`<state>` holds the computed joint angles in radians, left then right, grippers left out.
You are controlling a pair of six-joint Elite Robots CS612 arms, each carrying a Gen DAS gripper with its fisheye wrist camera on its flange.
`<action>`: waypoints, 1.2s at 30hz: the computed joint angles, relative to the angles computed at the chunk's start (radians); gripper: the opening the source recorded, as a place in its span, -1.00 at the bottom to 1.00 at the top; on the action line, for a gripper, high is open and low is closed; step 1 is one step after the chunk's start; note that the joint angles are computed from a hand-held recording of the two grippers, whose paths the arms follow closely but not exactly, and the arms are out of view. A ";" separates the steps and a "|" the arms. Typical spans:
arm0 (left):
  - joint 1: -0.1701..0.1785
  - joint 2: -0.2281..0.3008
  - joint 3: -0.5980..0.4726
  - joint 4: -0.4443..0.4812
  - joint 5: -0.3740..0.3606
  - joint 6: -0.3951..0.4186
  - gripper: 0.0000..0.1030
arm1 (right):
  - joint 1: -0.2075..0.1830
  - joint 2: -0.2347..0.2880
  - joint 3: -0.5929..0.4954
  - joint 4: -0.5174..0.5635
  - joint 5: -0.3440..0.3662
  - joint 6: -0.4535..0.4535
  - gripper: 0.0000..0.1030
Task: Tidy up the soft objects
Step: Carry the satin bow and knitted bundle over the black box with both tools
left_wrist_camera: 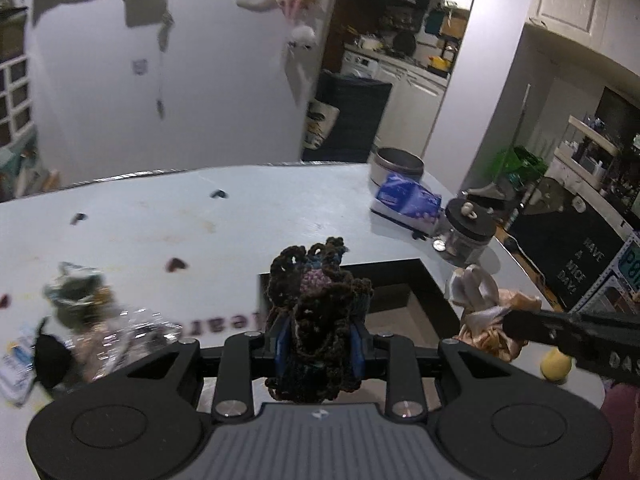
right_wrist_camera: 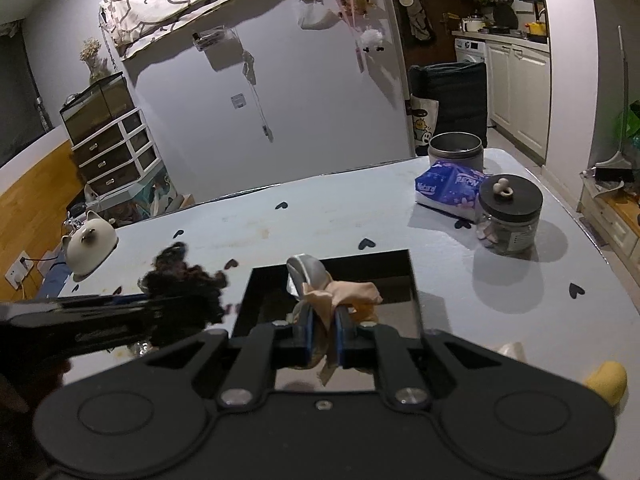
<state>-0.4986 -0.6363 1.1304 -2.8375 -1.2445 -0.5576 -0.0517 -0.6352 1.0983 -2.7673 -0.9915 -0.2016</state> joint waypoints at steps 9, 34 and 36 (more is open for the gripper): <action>0.036 0.109 -0.210 0.181 -0.105 0.040 -0.37 | -0.011 0.057 -0.113 0.156 0.046 -0.059 -0.77; 0.050 0.220 -0.356 0.307 -0.081 0.111 -0.32 | 0.056 0.381 -0.730 0.667 -0.059 -0.044 -0.68; 0.049 0.219 -0.353 0.301 -0.078 0.120 -0.32 | 0.060 0.407 -0.780 0.713 -0.064 -0.055 -0.67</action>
<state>-0.4492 -0.4169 0.7774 -2.5361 -1.3229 -0.4373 0.0084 -0.2278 0.3187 -2.0544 -1.0551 -0.2567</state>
